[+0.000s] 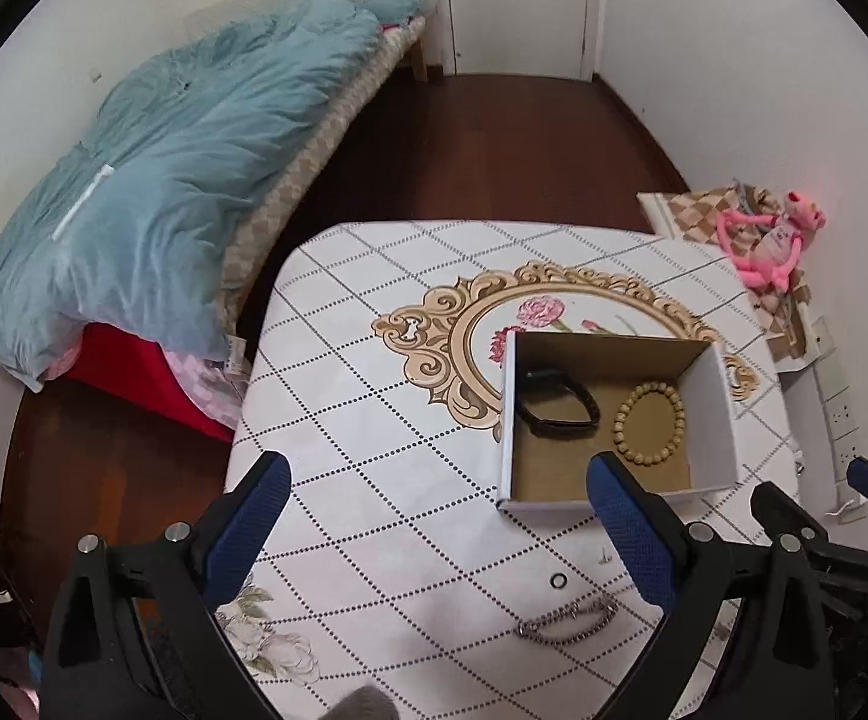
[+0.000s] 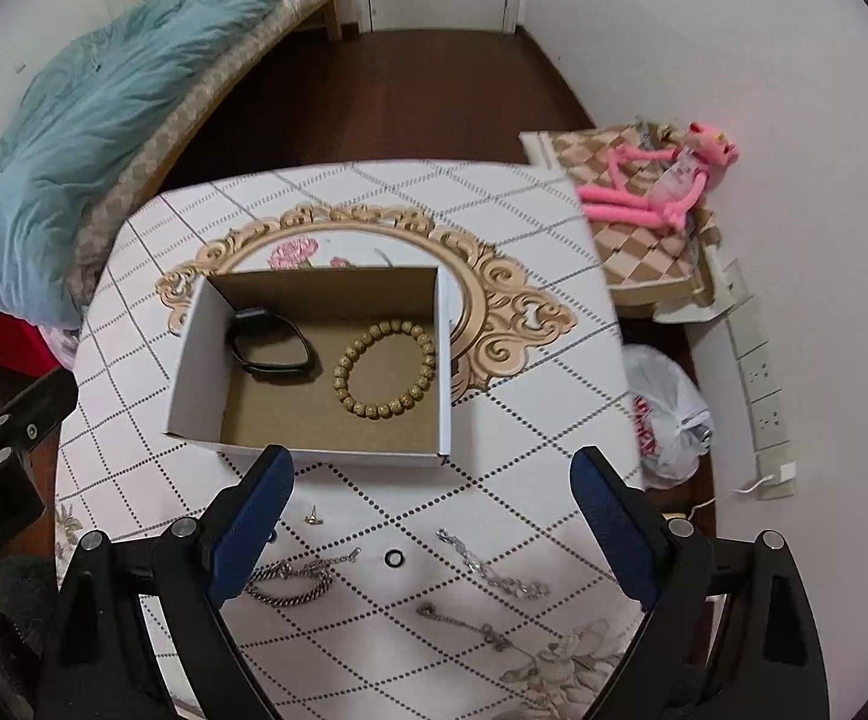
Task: Organize jewelry
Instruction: 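Withdraw both grippers from the box toward the remaining jewelry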
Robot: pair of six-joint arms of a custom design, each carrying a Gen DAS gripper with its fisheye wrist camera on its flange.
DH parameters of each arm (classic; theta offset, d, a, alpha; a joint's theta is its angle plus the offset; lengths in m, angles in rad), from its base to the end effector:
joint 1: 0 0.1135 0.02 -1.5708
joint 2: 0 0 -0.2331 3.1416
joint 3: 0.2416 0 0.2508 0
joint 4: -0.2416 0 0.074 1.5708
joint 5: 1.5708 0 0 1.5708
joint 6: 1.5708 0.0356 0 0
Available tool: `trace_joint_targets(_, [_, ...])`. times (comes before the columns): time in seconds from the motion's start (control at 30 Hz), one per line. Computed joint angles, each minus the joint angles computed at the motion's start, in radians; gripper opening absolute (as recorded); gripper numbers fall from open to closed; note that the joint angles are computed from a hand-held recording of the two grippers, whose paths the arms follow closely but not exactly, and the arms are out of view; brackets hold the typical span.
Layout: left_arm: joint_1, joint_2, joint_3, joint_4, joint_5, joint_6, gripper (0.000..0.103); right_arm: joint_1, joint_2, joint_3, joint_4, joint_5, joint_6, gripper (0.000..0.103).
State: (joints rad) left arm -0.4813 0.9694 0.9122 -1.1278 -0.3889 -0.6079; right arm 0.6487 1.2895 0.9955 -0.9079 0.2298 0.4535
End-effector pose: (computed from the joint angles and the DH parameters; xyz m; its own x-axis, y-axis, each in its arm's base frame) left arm 0.1613 -0.0690 0.2526 -0.8465 -0.1541 -0.5095 -0.2212 0.9725 0.0734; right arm 0.2001 0.1415 0.2229 -0.8972 -0.1449 -0.4172 -0.1443 0.9890 -0.0330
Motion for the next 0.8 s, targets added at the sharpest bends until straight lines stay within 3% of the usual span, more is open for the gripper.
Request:
trace_joint_targets(0.17, [-0.124,-0.091,0.05,-0.144,-0.08,-0.107,0.101,0.071,-0.123,0.011,-0.097,0.068,0.055,0.095])
trace_joint_targets(0.47, [-0.314,-0.155,0.111,-0.326,-0.141,-0.294,0.101,0.221,-0.247,0.049,-0.252,0.135,0.205,0.095])
trace_joint_targets(0.63, [-0.391,-0.186,0.094,-0.358,-0.166,-0.381,0.101,0.244,-0.321,0.011,-0.277,0.118,0.257,0.095])
trace_joint_targets(0.8, [-0.427,-0.217,-0.039,-0.312,-0.127,-0.429,0.101,0.158,-0.459,-0.164,-0.271,0.059,0.264,0.095])
